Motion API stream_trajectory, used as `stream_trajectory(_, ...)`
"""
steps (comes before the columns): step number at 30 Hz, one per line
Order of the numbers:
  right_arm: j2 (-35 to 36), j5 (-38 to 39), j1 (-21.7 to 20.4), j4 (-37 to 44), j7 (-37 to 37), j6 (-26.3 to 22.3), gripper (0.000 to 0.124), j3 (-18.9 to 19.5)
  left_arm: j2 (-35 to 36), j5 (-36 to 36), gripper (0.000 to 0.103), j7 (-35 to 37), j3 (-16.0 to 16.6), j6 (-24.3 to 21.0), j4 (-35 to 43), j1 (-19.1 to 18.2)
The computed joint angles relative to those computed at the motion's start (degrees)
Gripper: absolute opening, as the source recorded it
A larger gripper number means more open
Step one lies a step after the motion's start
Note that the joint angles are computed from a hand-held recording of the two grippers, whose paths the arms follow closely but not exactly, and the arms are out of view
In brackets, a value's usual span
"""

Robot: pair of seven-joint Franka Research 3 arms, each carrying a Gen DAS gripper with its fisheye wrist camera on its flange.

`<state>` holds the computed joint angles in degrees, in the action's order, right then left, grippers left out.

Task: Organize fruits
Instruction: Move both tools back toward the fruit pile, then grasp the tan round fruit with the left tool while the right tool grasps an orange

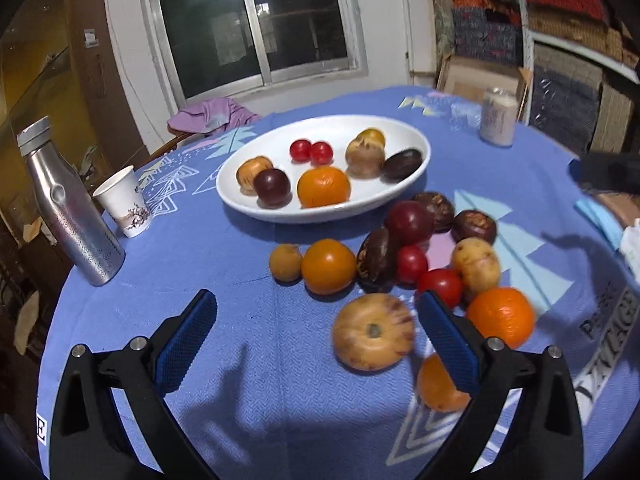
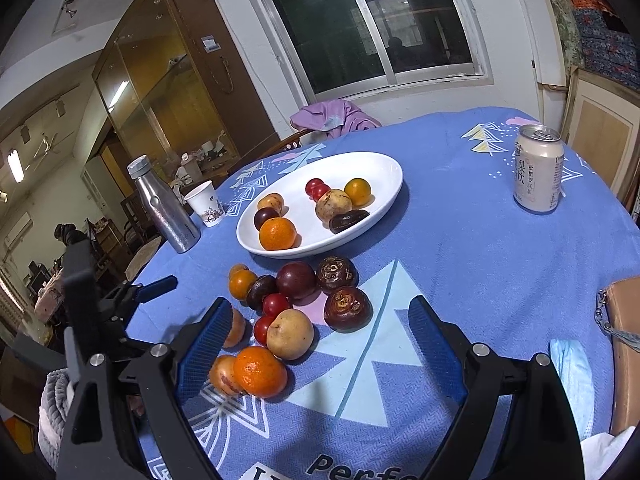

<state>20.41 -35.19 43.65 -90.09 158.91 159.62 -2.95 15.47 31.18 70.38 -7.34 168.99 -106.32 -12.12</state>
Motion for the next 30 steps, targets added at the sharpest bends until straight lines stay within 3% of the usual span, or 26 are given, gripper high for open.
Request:
stream_trajectory(3, 0.0, -0.1, 0.1, 0.0, 0.1, 0.1, 0.091, -0.1, 1.2, -8.6, 0.099, 8.4, -5.0, -1.9, 0.9, 3.9)
stream_trajectory(7, 0.3, 0.7, -0.2, 0.3, -1.0, -0.4, 0.091, 0.4, 1.6, -8.7, 0.099, 10.5, -3.8, -1.9, 1.3, 2.6)
stream_trajectory(11, 0.1, 0.9, -0.1, -0.1, -0.8, -0.2, 0.091, 0.1, -1.7, 6.0, 0.099, -4.3, 6.9, 1.8, -1.7, -2.9)
stream_trajectory(13, -0.5, 0.2, 0.1, -0.7, 0.4, 0.7, 0.091, -0.4, -2.8, 10.1, 0.099, -12.4, 9.5, -1.3, -2.4, -2.8)
stream_trajectory(16, -0.8, -0.1, 0.0, -1.2, 0.9, 1.4, 0.091, -0.3, -3.5, -1.9, 0.099, -8.9, 4.7, -3.1, -3.9, 4.1)
stream_trajectory(19, -0.7, -0.5, 0.0, -1.0, 0.7, 1.3, 0.091, -0.2, -5.4, -5.0, 0.099, -8.5, 2.3, 4.2, -6.9, 7.0)
stream_trajectory(21, -0.6, -0.5, 0.0, -0.8, 0.6, 1.2, 0.091, -0.2, -6.1, -3.4, 0.099, -6.4, 1.3, 6.7, -8.1, 6.7)
stream_trajectory(23, -0.5, -0.1, -0.1, -0.8, 0.6, 0.9, 0.091, -0.1, -6.1, 0.3, 0.099, -5.3, 1.5, 6.2, -8.0, 4.8)
stream_trajectory(25, -0.5, -0.2, -0.1, -0.8, 0.7, 0.9, 0.091, -0.1, -5.7, 13.1, 0.099, -12.6, 5.8, 4.4, -7.0, -0.4)
stream_trajectory(26, -0.5, -0.2, -0.1, -0.8, 0.6, 1.0, 0.091, -0.1, -5.4, 17.6, 0.099, -14.9, 6.4, 3.2, -6.3, -1.6)
stream_trajectory(28, -0.5, 0.0, -0.3, -0.9, -0.3, 1.6, 0.091, 0.3, -5.1, 18.0, 0.099, -14.1, 4.6, 2.3, -6.1, -0.5)
stream_trajectory(30, -0.2, 0.3, -0.3, -0.5, -2.0, 1.8, 0.091, 0.6, -4.6, 11.8, 0.099, -9.6, 1.8, 2.5, -6.1, 2.2)
